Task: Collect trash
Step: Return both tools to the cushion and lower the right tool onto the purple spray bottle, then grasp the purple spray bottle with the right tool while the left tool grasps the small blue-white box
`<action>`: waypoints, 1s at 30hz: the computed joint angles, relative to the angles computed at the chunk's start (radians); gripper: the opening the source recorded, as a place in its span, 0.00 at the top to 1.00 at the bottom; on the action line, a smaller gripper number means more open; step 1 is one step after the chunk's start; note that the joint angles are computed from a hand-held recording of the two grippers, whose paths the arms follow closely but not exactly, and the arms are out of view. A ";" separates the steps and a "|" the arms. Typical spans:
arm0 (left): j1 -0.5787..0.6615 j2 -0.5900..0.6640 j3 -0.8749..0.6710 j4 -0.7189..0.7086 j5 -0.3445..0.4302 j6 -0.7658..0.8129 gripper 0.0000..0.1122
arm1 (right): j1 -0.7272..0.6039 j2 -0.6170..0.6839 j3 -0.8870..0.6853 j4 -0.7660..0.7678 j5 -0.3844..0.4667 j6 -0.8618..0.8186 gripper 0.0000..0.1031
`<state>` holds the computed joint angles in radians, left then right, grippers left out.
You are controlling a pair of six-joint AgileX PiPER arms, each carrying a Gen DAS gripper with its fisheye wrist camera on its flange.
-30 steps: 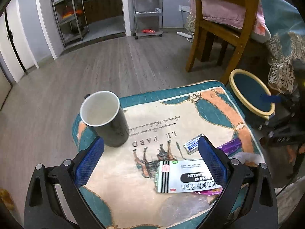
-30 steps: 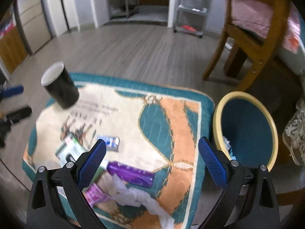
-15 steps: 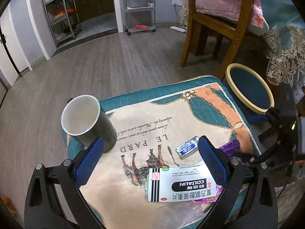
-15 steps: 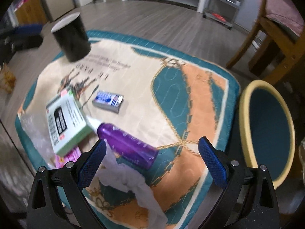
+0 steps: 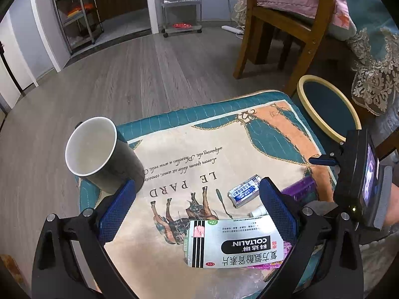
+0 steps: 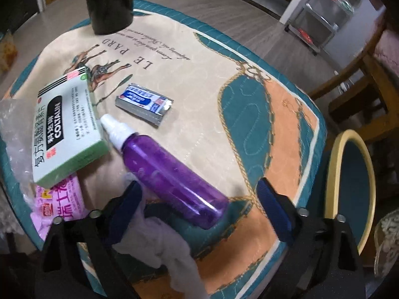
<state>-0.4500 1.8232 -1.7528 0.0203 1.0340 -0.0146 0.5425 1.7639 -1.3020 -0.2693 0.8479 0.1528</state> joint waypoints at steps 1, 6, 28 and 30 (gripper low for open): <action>-0.001 0.003 0.000 0.003 0.001 -0.002 0.14 | 0.001 0.007 -0.007 0.009 0.007 -0.010 0.26; -0.003 0.019 0.007 0.007 0.000 -0.003 0.14 | -0.009 0.009 -0.025 0.055 0.026 -0.047 0.47; -0.056 0.159 -0.075 0.084 0.028 -0.020 0.14 | -0.116 0.090 -0.156 0.145 0.050 0.025 0.61; -0.062 0.177 -0.089 0.084 0.028 -0.015 0.14 | -0.150 0.060 -0.138 0.184 0.033 0.005 0.63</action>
